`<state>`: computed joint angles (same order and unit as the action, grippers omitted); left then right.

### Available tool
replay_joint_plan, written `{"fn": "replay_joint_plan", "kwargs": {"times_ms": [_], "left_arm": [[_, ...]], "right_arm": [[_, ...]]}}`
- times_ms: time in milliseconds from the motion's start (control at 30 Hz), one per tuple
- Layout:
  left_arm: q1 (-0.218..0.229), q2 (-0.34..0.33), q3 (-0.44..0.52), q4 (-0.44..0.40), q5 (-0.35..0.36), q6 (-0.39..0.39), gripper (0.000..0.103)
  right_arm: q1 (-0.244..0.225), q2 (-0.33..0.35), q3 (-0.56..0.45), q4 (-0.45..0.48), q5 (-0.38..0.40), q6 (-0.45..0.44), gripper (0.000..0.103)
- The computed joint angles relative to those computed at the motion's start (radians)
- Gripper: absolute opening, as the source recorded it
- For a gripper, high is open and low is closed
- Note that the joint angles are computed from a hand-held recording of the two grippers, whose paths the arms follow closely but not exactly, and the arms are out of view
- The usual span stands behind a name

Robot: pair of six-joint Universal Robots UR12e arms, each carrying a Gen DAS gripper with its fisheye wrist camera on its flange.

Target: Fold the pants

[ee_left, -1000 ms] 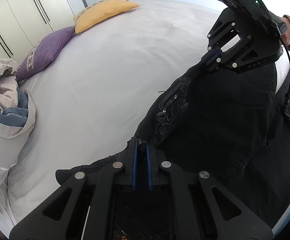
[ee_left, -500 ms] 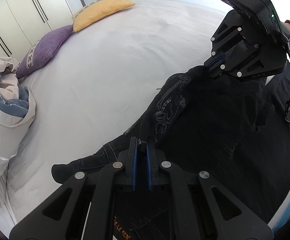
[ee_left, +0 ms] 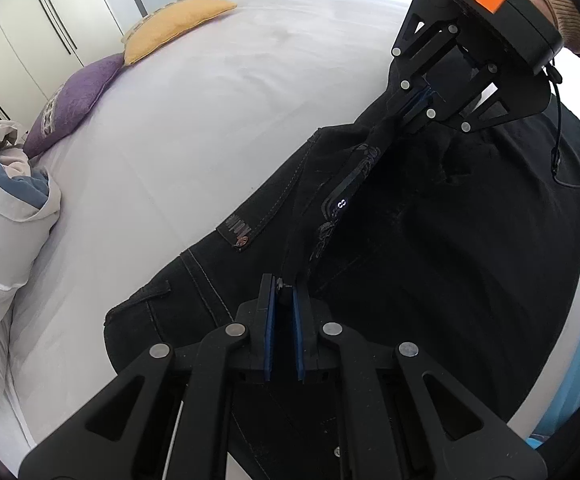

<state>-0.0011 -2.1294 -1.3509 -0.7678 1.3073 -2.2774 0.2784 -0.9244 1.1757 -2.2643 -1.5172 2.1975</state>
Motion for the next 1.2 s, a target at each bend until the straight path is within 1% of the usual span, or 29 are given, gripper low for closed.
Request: {"fn": "replay_joint_plan", "kwargs": {"times_ms": [133, 233, 333, 400, 533, 600, 700, 767, 833, 933, 1033, 1133, 1167, 1200], "left_arm": [[0.002, 0.042, -0.073, 0.029, 0.009, 0.041, 0.007], [0.002, 0.067, -0.115, 0.036, 0.014, 0.059, 0.007], [0.002, 0.091, -0.15, 0.042, 0.017, 0.071, 0.007], [0.001, 0.112, -0.183, 0.055, 0.021, 0.102, 0.007], [-0.009, 0.149, -0.246, 0.08, 0.058, 0.172, 0.007], [-0.01, 0.162, -0.266, 0.08, 0.065, 0.19, 0.007], [-0.013, 0.19, -0.308, 0.086, 0.074, 0.217, 0.007], [-0.017, 0.209, -0.339, 0.092, 0.086, 0.25, 0.007], [-0.021, 0.217, -0.349, 0.089, 0.098, 0.285, 0.007], [-0.021, 0.234, -0.373, 0.072, 0.096, 0.31, 0.007], [-0.023, 0.243, -0.385, 0.072, 0.096, 0.329, 0.007], [-0.025, 0.242, -0.384, 0.061, 0.11, 0.353, 0.007], [-0.027, 0.243, -0.385, 0.056, 0.115, 0.36, 0.007], [-0.029, 0.238, -0.379, 0.051, 0.122, 0.37, 0.007]], "right_arm": [[0.027, -0.041, 0.088, -0.087, -0.069, -0.113, 0.003], [0.05, -0.074, 0.174, -0.176, -0.125, -0.242, 0.003], [0.064, -0.096, 0.229, -0.233, -0.151, -0.332, 0.003], [0.071, -0.109, 0.263, -0.276, -0.165, -0.384, 0.004], [0.081, -0.135, 0.327, -0.354, -0.186, -0.495, 0.003], [0.087, -0.149, 0.357, -0.382, -0.192, -0.545, 0.004], [0.09, -0.167, 0.392, -0.406, -0.194, -0.602, 0.004], [0.091, -0.177, 0.414, -0.422, -0.198, -0.637, 0.004], [0.092, -0.173, 0.412, -0.421, -0.204, -0.658, 0.004], [0.09, -0.179, 0.425, -0.427, -0.202, -0.703, 0.004], [0.086, -0.184, 0.428, -0.42, -0.19, -0.72, 0.004], [0.094, -0.182, 0.426, -0.419, -0.193, -0.716, 0.004], [0.094, -0.159, 0.388, -0.404, -0.192, -0.721, 0.004], [0.095, -0.159, 0.386, -0.401, -0.191, -0.724, 0.004]]}}
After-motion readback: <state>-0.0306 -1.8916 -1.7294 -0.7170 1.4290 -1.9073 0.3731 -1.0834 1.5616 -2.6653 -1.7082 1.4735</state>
